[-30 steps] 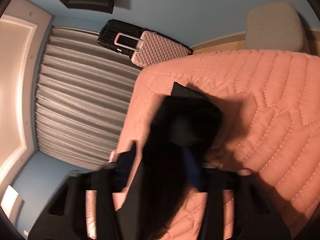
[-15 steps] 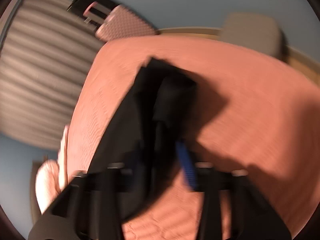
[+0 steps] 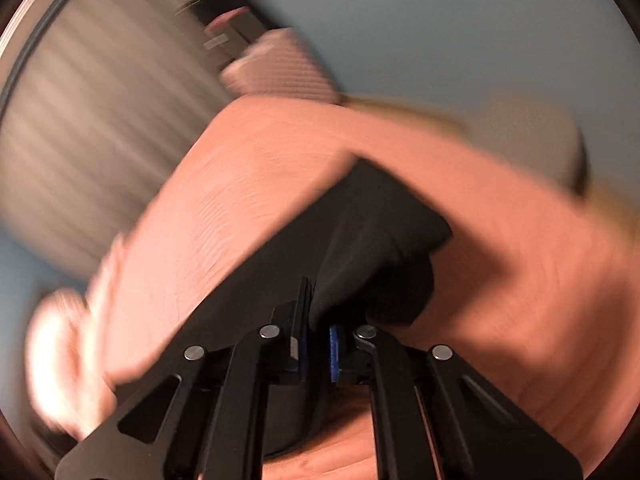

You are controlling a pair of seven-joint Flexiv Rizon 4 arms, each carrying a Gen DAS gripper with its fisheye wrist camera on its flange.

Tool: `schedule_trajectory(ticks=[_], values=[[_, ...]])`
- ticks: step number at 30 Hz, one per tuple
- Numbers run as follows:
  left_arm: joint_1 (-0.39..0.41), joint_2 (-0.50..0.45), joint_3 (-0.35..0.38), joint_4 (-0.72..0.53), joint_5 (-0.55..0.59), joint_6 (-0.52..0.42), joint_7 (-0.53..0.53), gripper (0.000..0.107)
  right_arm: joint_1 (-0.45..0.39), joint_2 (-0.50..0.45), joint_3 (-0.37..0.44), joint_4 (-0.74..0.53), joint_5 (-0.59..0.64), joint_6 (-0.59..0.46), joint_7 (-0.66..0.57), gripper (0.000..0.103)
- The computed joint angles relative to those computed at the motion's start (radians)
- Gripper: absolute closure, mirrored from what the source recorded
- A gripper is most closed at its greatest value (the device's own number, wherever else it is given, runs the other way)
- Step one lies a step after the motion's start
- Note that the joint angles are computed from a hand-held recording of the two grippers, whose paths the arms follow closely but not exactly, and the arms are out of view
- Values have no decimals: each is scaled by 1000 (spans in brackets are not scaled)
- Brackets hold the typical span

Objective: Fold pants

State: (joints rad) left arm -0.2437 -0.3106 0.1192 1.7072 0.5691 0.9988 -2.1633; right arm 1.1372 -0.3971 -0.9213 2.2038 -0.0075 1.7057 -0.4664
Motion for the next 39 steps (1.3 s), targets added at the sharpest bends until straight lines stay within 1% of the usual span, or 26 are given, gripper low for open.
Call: schedule_trajectory(ticks=[1,2,3,4,6,7,10,11,13,14,16,18,21,22,23,25,26,27,28,30,31,32,34,36,38,39], values=[[6,-2,2,2,-4,5,-3,9,50,-9,-27,-65,89,-80,-143,96],[10,-1,4,6,-8,9,-6,9,73,-18,-27,-146,114,-151,-289,96],[21,4,6,21,-20,27,-6,9,68,-30,1,-228,123,-222,-385,96],[27,9,9,31,-25,37,-9,9,36,-53,63,-309,77,-261,-439,96],[48,28,16,67,-43,66,-10,9,-57,-92,226,-472,113,-351,-596,96],[57,36,21,82,-47,76,-10,9,-96,-135,307,-553,82,-379,-639,96],[97,59,28,138,-73,107,15,9,-214,-262,549,-798,125,-515,-807,96],[108,64,33,153,-78,103,22,9,-241,-307,608,-879,150,-585,-859,96],[143,73,32,190,-109,114,63,9,-274,-395,694,-992,133,-689,-885,96],[155,76,35,203,-117,118,74,9,-261,-426,700,-1004,76,-689,-859,96],[189,82,35,236,-150,151,120,9,-233,-429,675,-990,6,-661,-811,96],[218,77,42,264,-175,200,145,9,-252,-424,699,-1019,47,-688,-800,96],[242,51,51,273,-216,235,170,9,-249,-437,687,-1069,-12,-705,-758,96],[262,37,43,276,-258,248,194,9,-259,-460,703,-1123,-14,-738,-768,95],[282,27,29,285,-308,269,224,9,-290,-490,750,-1195,-24,-796,-783,93],[342,4,-17,316,-452,319,310,9,-352,-558,878,-1303,-152,-921,-766,88],[365,-3,-39,330,-515,338,347,9,-352,-570,895,-1307,-237,-935,-751,86],[403,-9,-80,351,-600,359,400,9,-337,-558,880,-1280,-277,-916,-749,73],[470,-15,-153,383,-719,394,478,9,-307,-535,831,-1240,-251,-892,-769,52],[598,-27,-308,434,-909,468,612,9,-221,-463,711,-1141,-100,-828,-821,30],[652,-43,-378,449,-1009,518,673,9,-201,-426,692,-1077,-87,-768,-817,27],[678,-57,-419,454,-1075,550,722,9,-198,-384,704,-1007,-106,-698,-805,27],[689,-84,-420,426,-1092,537,720,10,-184,-355,694,-964,-127,-666,-806,28],[676,-92,-409,414,-1118,539,735,10,-160,-380,644,-1007,-141,-715,-798,28],[603,-89,-330,403,-1092,546,731,10,-168,-444,633,-1112,-159,-782,-805,28],[548,-90,-267,393,-1061,541,718,10,-195,-489,666,-1194,-145,-829,-838,28]])
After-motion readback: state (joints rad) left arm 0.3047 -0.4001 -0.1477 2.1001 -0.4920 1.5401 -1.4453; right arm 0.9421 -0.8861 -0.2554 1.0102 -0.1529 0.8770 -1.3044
